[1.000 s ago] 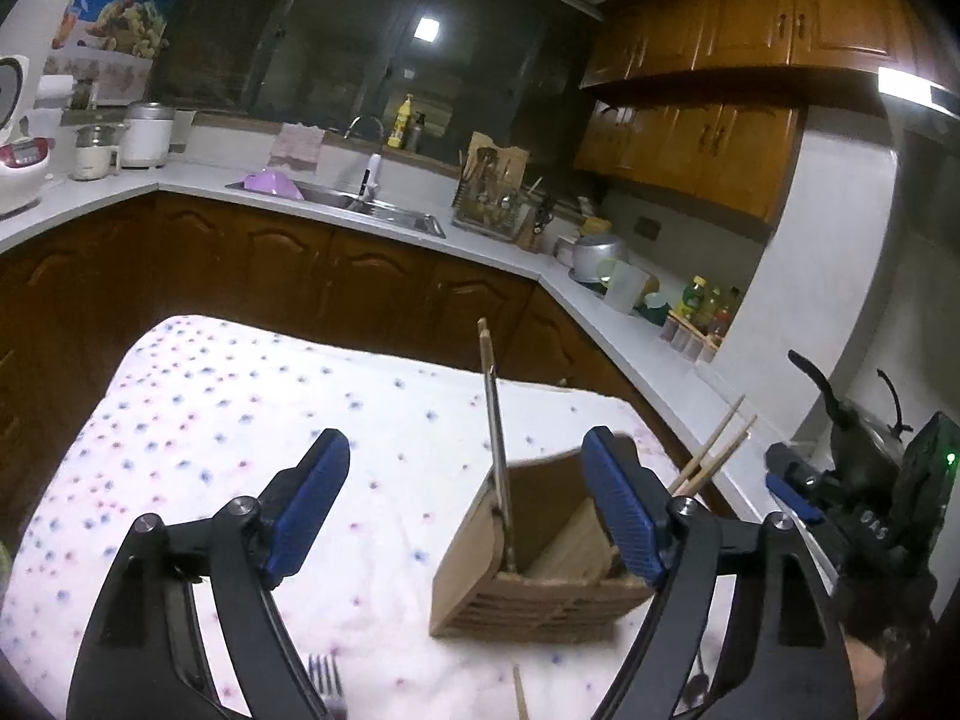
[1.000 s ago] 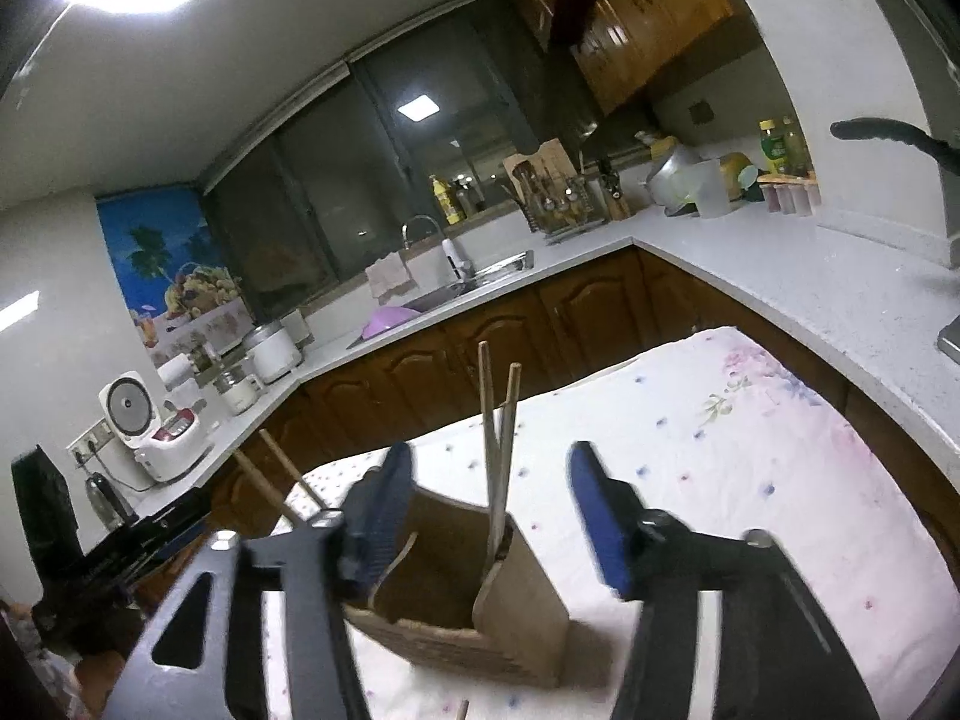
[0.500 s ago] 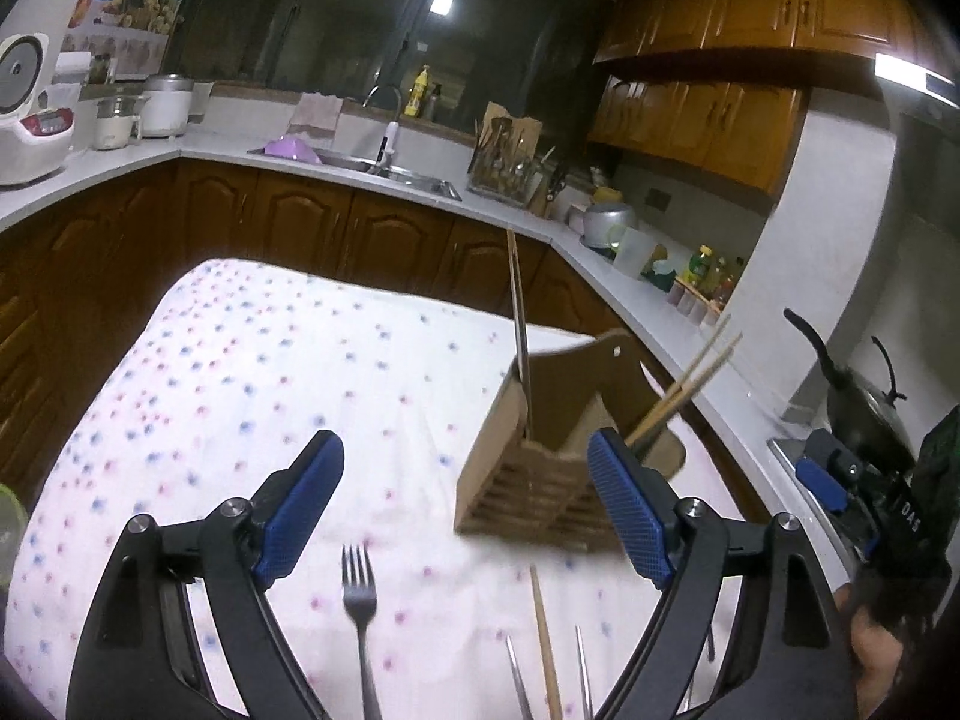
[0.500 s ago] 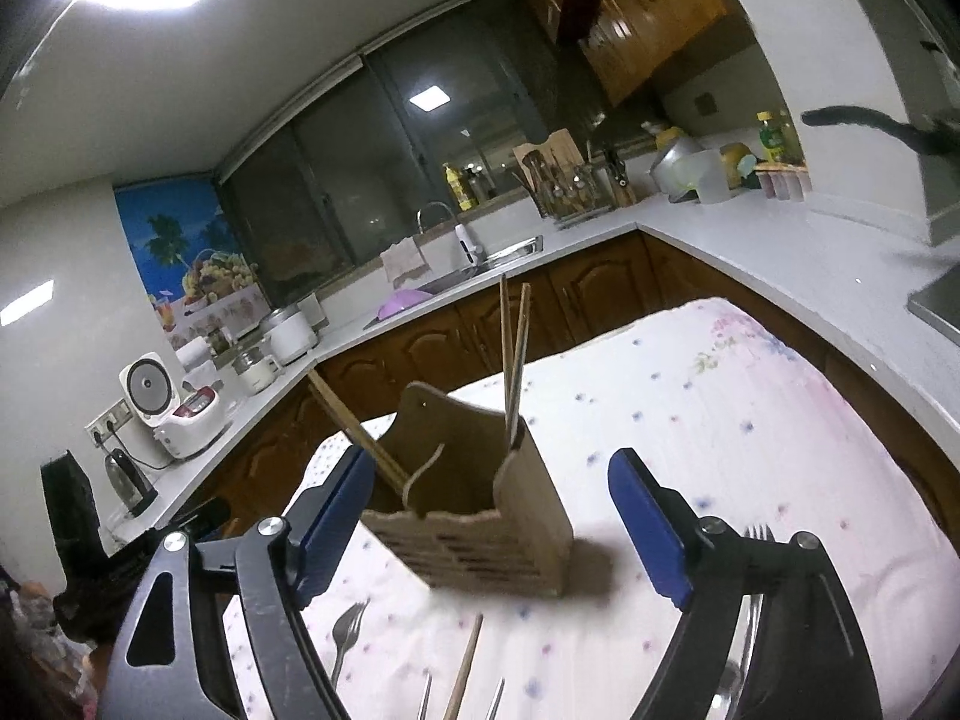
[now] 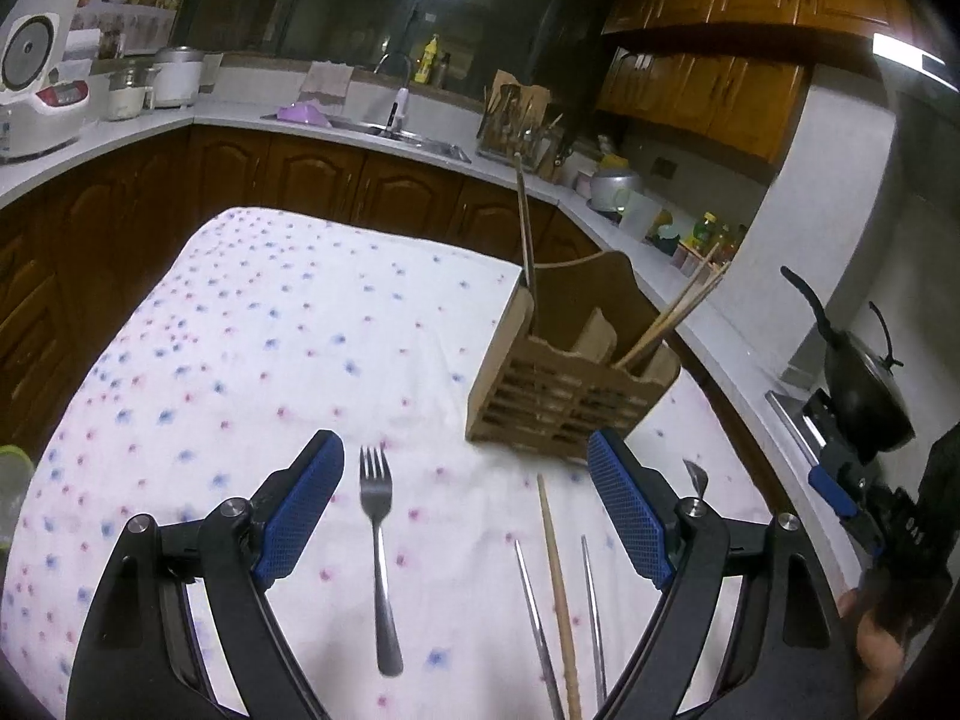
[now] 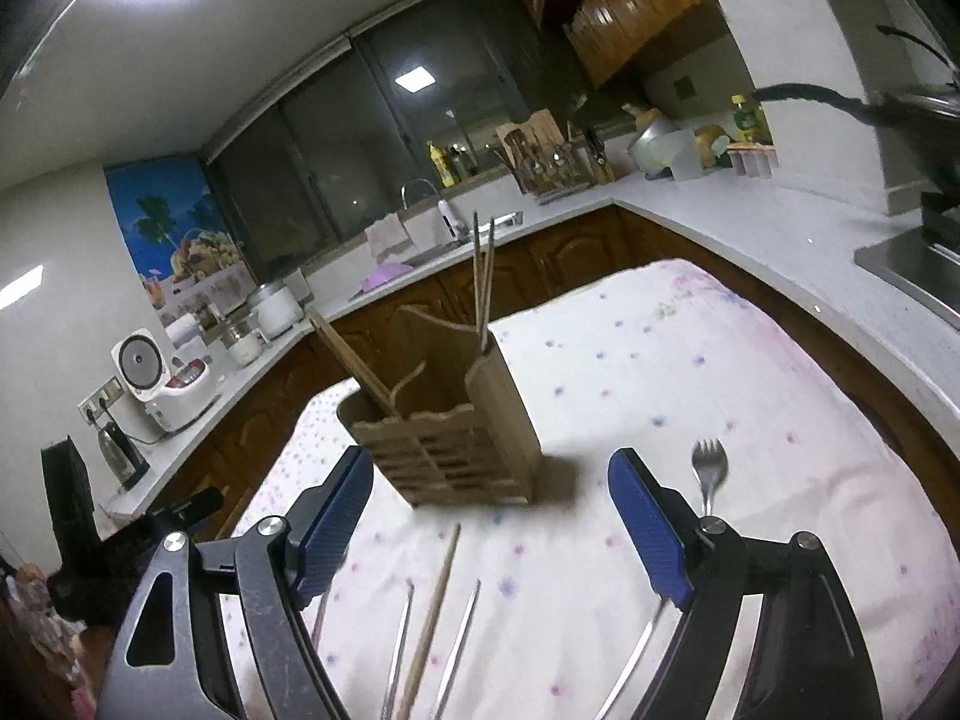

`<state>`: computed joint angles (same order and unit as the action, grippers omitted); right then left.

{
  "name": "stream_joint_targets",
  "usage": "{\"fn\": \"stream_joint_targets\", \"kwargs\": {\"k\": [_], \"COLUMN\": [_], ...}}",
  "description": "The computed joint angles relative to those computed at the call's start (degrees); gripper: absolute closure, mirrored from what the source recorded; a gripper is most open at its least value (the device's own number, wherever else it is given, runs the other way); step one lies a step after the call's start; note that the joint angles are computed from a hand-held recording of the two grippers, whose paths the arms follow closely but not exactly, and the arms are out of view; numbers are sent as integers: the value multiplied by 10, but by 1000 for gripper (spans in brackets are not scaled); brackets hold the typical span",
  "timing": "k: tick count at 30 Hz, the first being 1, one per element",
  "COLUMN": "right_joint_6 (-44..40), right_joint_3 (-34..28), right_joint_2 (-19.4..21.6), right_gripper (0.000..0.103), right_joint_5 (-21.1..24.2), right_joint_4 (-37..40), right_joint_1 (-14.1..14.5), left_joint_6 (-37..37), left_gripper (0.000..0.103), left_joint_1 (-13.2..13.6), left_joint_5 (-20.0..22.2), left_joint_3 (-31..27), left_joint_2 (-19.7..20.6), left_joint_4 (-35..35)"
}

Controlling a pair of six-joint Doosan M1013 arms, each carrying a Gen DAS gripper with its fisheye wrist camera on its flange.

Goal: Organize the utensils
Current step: 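Lower the right tool to a long spoon while the left tool lowers to a wooden chopstick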

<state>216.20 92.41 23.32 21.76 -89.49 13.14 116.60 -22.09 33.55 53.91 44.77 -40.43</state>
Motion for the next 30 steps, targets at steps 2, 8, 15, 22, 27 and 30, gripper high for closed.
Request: {"fn": "stream_joint_targets", "kwargs": {"k": [2,8,15,22,27,30], "right_joint_6": [-15,-48,-104,-125,-154,-197], "right_joint_3": [5,20,34,41,37,30], "right_joint_2": [-1,-3,-3,-2,3,8], "right_gripper": [21,21,21,21,21,22], "right_joint_5": [1,0,9,10,6,4], "right_joint_4": [19,64,129,157,184,228], "right_joint_1": [2,8,12,12,10,7], "left_joint_6": [0,-5,-20,-34,-36,-36], "left_gripper": [18,18,18,18,18,18], "left_joint_1": [0,-2,-6,-11,-16,-19], "left_joint_5": [-1,8,29,47,64,76], "left_joint_3": [11,32,43,40,24,13], "left_joint_2": [-5,-14,-15,-10,-1,5], "left_joint_4": [3,26,62,91,105,113]}}
